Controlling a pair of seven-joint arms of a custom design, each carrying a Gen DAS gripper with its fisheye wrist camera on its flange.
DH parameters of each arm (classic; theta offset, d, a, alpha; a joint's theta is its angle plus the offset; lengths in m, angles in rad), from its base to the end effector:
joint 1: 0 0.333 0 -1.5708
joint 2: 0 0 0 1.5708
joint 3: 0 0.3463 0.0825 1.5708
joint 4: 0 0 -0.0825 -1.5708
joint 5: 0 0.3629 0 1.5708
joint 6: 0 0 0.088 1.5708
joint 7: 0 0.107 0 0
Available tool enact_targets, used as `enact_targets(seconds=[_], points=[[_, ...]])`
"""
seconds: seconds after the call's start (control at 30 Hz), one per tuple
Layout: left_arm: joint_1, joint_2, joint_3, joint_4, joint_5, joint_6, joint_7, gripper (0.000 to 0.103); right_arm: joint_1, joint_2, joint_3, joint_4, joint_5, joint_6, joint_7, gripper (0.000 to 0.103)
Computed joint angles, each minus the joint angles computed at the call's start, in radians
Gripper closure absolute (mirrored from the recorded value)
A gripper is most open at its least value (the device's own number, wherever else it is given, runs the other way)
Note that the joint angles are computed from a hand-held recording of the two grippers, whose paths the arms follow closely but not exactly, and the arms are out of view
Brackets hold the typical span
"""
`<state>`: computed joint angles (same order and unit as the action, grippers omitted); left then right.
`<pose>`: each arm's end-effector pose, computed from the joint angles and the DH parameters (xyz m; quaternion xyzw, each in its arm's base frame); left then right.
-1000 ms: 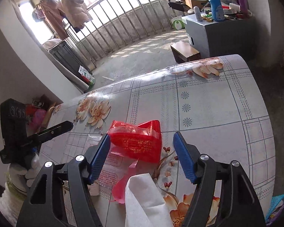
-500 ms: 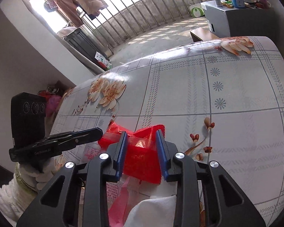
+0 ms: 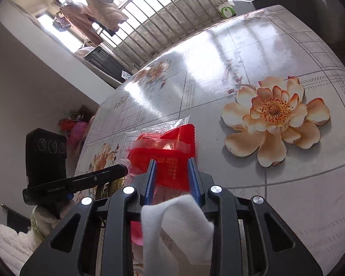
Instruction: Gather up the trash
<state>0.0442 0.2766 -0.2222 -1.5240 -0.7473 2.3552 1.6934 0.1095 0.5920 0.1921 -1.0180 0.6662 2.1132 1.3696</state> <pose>0.6678 -0.1073 0.6046 0.6753 -0.6002 0.4217 0.0765 0.7273 0.2000 0.6091 -0.7091 0.5580 0.1049 0.4180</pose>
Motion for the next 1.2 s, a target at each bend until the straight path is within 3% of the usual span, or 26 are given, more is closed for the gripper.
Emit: enact_targets(seconds=[0.1,0.2,0.37,0.5,0.6,0.73,0.9,1.1,1.2], points=[[0.0,-0.062,-0.006,-0.084,-0.045,0.0,0.022,0.099,-0.005,-0.128,0.002,-0.211,0.041,0.067,-0.048,0.076],[-0.017,-0.107,0.006,-0.141,-0.062,0.019,0.029,0.099,0.011,-0.201,-0.014,-0.319,0.061,0.119,-0.067,0.076],[-0.041,-0.179,0.036,-0.217,-0.062,0.096,0.027,0.099,0.006,-0.252,-0.031,-0.344,0.129,0.183,-0.072,0.075],[-0.05,-0.218,0.057,-0.242,-0.054,0.123,0.077,0.095,0.004,-0.321,-0.053,-0.392,0.139,0.225,-0.091,0.06],[-0.061,-0.239,0.067,-0.269,-0.035,0.135,0.093,0.088,0.004,-0.38,-0.076,-0.466,0.143,0.225,-0.082,0.059],[-0.074,-0.235,0.075,-0.284,0.028,0.146,0.067,0.087,0.023,-0.453,-0.109,-0.584,0.096,0.208,-0.014,0.059],[-0.073,-0.245,0.077,-0.296,-0.028,0.104,0.106,0.087,0.028,-0.543,-0.149,-0.712,0.093,0.188,0.081,0.059],[-0.074,-0.282,0.091,-0.323,-0.055,0.031,0.131,0.087,0.031,-0.606,-0.183,-0.78,0.078,0.176,0.14,0.059],[-0.081,-0.302,0.095,-0.34,-0.055,0.043,0.128,0.079,0.045,-0.615,-0.179,-0.789,0.007,0.178,0.178,0.059]])
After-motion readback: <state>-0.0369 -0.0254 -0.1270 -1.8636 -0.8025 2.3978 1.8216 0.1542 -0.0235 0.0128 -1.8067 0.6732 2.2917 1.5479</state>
